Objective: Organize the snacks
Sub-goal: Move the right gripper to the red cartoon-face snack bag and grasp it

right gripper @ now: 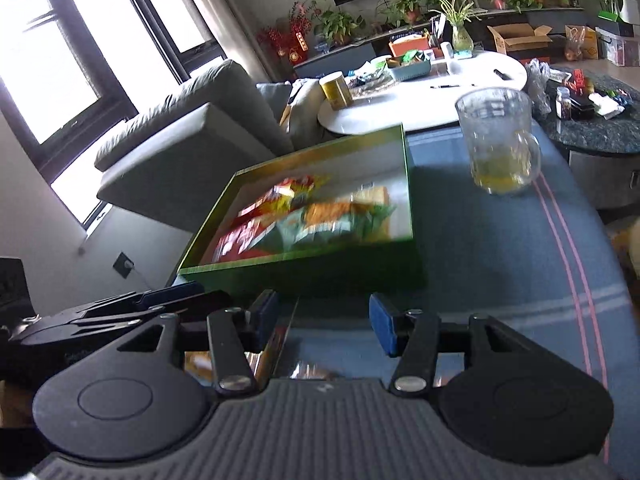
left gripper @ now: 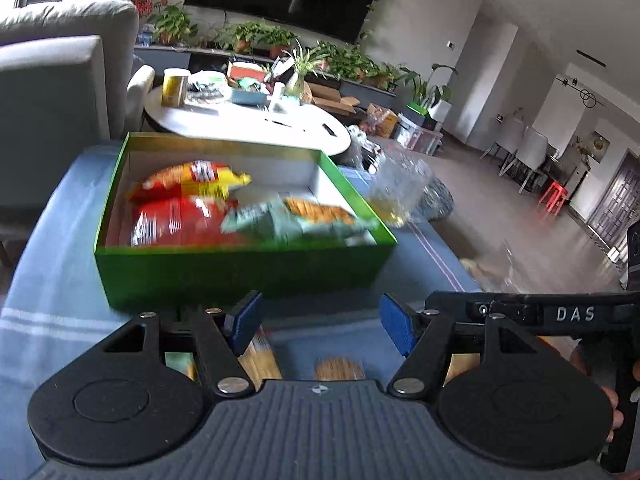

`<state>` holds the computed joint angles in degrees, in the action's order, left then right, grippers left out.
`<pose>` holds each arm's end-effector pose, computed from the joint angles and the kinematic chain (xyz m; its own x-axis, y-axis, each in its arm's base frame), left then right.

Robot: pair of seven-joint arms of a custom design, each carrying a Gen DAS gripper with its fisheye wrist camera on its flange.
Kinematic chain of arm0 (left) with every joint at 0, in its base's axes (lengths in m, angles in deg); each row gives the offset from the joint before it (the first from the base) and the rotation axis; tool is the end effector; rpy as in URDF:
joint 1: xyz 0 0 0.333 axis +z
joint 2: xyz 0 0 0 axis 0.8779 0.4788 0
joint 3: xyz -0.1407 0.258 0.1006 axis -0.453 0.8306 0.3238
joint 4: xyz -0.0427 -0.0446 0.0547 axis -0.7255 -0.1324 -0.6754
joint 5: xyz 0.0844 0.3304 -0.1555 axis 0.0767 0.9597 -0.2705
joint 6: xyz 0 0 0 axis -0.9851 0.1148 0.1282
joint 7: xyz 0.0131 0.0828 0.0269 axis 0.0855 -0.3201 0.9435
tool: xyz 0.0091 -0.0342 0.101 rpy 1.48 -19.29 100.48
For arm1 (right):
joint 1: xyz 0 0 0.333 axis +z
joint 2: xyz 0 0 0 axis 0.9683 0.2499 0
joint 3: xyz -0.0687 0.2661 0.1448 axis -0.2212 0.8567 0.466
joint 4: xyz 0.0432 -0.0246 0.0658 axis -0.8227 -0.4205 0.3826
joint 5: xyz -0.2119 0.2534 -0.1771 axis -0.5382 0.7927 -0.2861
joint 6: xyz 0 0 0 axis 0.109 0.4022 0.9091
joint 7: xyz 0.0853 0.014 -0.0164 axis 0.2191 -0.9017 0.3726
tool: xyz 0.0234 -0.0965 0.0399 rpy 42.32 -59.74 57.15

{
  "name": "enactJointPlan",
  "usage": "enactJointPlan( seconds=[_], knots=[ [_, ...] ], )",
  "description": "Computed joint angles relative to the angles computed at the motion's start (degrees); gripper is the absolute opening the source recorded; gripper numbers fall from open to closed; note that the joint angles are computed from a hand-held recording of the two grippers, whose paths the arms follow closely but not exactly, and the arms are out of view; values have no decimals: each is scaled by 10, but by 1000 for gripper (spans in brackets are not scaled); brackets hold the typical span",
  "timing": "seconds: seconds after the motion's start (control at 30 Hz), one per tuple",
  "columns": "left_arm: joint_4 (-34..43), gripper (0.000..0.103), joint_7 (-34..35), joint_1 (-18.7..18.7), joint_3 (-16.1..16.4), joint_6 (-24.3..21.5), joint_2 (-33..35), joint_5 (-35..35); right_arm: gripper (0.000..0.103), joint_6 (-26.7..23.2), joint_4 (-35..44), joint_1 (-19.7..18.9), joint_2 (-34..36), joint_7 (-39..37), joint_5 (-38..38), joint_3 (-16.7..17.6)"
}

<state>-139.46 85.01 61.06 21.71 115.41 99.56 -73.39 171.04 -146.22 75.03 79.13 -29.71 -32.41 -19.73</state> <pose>0.6789 -0.2113 0.4691 -0.3160 -0.8919 0.3234 -0.6510 -0.0441 -0.7578 0.6651 0.0353 0.4849 0.2468 -0.8810 -0.4036 -0.7344 0.1016 -0.6710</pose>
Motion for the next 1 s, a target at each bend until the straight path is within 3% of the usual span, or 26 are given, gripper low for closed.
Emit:
enactJointPlan(
  seconds=[0.13,0.37,0.57,1.0],
  knots=[
    [-54,62,62,53,-67,-1,-27,-51,57,34,-77,11,-46,-3,-7,-7],
    [-91,62,180,86,-123,-27,-50,-159,57,99,-195,41,-112,67,-60,-35],
    [-103,62,235,57,-105,-58,-63,-204,59,135,-262,51,-153,88,-58,-48],
    [-99,62,249,-37,-15,-99,-66,-217,61,168,-318,70,-171,141,-75,-68]
  ],
)
